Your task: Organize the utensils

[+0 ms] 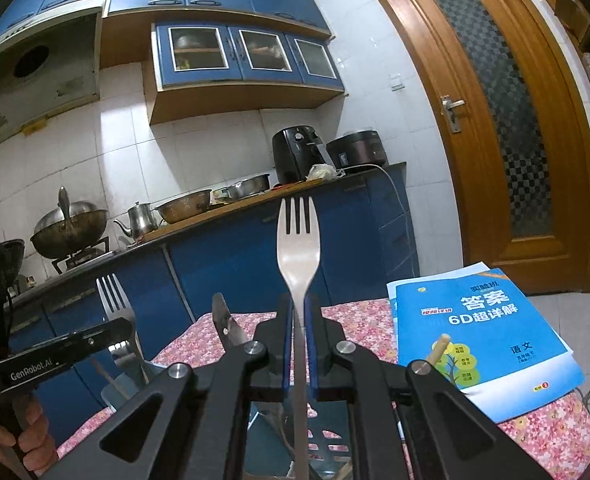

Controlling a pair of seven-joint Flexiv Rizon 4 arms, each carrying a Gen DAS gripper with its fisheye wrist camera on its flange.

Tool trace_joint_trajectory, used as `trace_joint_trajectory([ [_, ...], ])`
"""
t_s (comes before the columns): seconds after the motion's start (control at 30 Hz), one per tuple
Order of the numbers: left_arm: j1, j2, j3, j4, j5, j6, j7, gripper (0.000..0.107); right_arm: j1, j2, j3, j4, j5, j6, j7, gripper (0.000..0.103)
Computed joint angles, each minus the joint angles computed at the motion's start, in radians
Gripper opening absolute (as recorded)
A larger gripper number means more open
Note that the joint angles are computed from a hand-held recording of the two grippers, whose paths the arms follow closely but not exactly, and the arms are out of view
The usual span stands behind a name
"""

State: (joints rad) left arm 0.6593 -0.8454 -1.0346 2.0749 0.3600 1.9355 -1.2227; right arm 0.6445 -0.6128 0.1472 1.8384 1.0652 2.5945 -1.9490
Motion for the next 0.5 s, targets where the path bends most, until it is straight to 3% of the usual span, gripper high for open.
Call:
trace_joint_trajectory([
  [0.3,0.015,-0.001,-0.026,0.014,-0.033,-0.062,0.033,0.000,-0.004,0.012,0.008,-0.013,0.067,-0.052,-0.052,0.010],
  [0.4,0.020,0.013,-0.032,0.028,-0.050,-0.071,0.047,0.001,-0.009,0.022,0.016,-0.008,0.087,-0.059,-0.051,0.022],
  [0.47,0.024,0.025,-0.034,0.039,-0.058,-0.070,0.054,0.006,-0.009,0.029,0.022,-0.001,0.091,-0.056,-0.043,0.027],
  [0.5,0.026,0.031,-0.035,0.046,-0.060,-0.062,0.054,0.013,-0.007,0.035,0.026,0.004,0.094,-0.051,-0.041,0.029],
])
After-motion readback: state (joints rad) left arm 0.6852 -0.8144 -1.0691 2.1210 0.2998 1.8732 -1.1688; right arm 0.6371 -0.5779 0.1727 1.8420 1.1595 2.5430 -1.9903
